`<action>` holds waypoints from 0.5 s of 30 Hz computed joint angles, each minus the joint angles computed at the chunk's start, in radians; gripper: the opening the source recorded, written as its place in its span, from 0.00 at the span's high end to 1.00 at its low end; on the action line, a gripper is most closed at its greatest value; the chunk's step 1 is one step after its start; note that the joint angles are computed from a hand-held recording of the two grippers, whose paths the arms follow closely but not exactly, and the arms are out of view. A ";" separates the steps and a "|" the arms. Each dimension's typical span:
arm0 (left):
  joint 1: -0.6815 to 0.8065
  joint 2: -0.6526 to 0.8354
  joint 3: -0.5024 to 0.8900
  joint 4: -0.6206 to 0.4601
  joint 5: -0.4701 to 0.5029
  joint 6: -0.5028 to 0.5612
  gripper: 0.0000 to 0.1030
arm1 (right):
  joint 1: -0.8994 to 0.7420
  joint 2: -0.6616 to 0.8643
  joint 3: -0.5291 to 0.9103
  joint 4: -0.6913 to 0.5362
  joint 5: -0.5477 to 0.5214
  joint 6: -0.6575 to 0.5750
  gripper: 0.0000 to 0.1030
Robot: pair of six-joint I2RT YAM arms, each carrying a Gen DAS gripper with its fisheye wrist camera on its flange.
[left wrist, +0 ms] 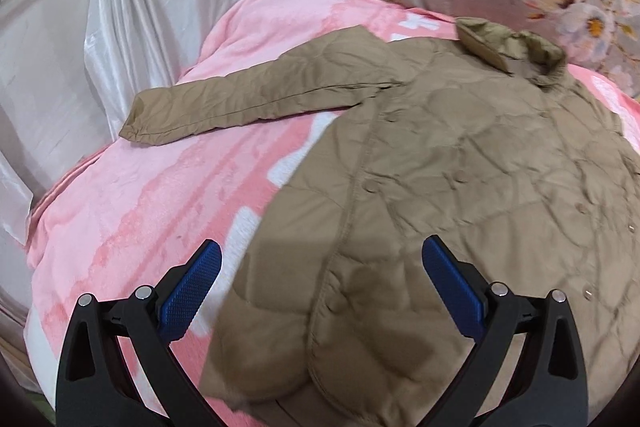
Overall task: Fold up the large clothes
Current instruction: 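Grasp the khaki jacket's sleeve cuff with the right gripper and lift it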
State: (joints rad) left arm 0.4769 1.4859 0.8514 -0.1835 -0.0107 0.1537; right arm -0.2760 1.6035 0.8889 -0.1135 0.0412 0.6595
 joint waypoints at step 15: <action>0.009 0.176 0.073 0.049 -0.117 -0.044 0.04 | 0.323 -0.031 0.310 -0.030 0.212 -0.104 0.94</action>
State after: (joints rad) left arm 0.4856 1.6615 0.9240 -0.1343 -0.1276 0.1095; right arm 0.0472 1.5727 1.1994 -0.1436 0.2531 0.5552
